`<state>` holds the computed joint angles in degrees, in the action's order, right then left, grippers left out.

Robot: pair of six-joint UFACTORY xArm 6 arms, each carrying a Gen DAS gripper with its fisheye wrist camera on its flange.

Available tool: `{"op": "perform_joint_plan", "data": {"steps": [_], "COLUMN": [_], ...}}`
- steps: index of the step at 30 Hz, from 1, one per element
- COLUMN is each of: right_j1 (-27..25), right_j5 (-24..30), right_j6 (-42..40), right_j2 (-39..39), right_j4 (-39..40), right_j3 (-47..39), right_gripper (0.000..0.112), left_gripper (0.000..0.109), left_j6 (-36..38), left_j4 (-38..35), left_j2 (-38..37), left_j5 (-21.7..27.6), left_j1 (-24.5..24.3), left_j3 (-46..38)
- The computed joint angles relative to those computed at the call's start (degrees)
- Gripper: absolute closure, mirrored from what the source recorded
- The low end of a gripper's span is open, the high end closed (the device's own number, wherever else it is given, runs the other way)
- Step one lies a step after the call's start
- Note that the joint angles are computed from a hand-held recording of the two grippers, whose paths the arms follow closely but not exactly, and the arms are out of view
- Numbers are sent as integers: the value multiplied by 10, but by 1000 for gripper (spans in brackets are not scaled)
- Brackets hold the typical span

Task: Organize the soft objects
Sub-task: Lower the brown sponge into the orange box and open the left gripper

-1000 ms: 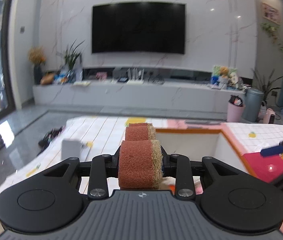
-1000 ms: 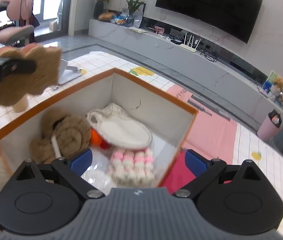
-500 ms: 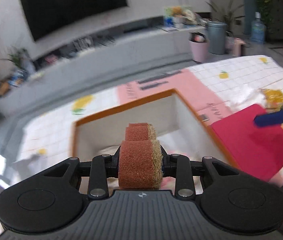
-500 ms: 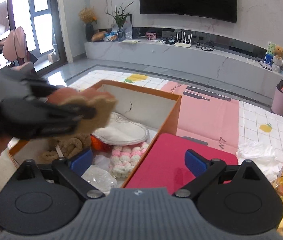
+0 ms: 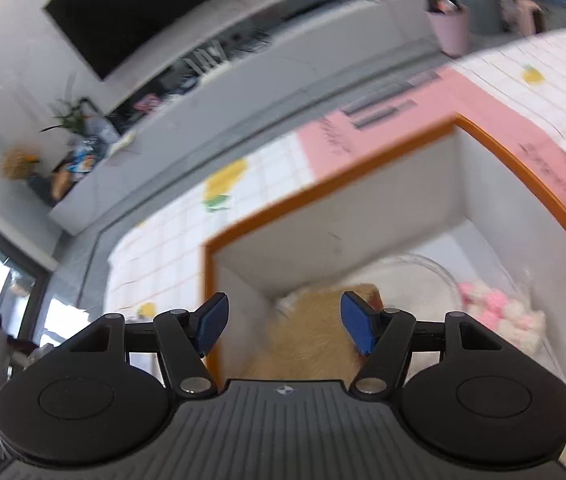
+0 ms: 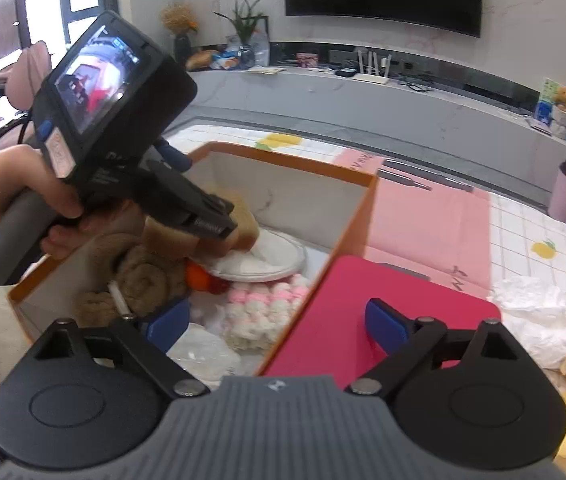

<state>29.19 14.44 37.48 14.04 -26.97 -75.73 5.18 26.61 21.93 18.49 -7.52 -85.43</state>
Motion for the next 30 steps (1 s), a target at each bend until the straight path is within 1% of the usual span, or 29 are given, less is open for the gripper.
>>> {"op": "perform_joint_plan", "data": {"steps": [2, 4, 6, 7, 9, 10, 12, 14, 15, 16, 17, 18, 19, 20, 21, 22, 25, 28, 30], "right_j1": [3, 6, 8, 9, 8, 8, 6, 4, 5, 5, 5, 5, 5, 6, 7, 8, 8, 9, 10], "right_j5": [1, 2, 6, 9, 6, 1, -6, -6, -5, -4, -1, -1, 1, 4, 4, 3, 1, 4, 3], "right_j6": [7, -7, -9, -11, -14, -14, -17, -15, -16, -24, -25, -13, -5, -6, -8, -10, -6, 2, 3], "right_j2": [0, -2, -2, -2, -2, -3, -5, -5, -4, -3, -2, -2, -1, -1, -2, -1, 2, 5, 4], "right_j4": [-12, -1, 0, 3, 10, 13, 19, 18, 23, 35, 40, 27, 16, 14, 12, 11, 7, -6, -8], "right_j3": [-1, 0, 0, 0, 0, 3, 6, 6, 6, 6, 5, 5, 4, 3, 3, 3, 1, -2, -1], "right_gripper": [19, 19, 19, 19, 19, 19, 19, 19, 19, 19, 19, 19, 19, 19, 19, 19, 19, 19, 19], "left_gripper": [32, 32, 32, 32, 32, 32, 34, 42, 44, 47, 57, 64, 80, 87, 88, 92, 93, 93, 93], "left_j6": [-70, -129, -127, -96, 13, 64, 148, 219, 249, 270, 276, 263, 233, 202, 182, 175, 130, 72, 28], "left_j4": [43, 80, 57, 19, -90, -134, -184, -238, -274, -303, -314, -303, -273, -246, -237, -244, -231, -192, -148], "left_j2": [-3, -11, -16, -25, -45, -53, -72, -88, -91, -89, -86, -80, -71, -67, -57, -47, -16, 2, 9], "left_j5": [-6, -7, -6, -7, 5, 10, 9, 16, 32, 50, 64, 72, 74, 74, 75, 78, 93, 101, 83], "left_j1": [10, 18, 25, 27, 25, 22, 17, 12, 10, 9, 8, 7, 6, 6, 8, 9, 10, 6, 3], "left_j3": [-5, -5, -9, 0, 16, 25, 51, 78, 82, 81, 78, 75, 71, 71, 63, 53, 13, -11, -12]}}
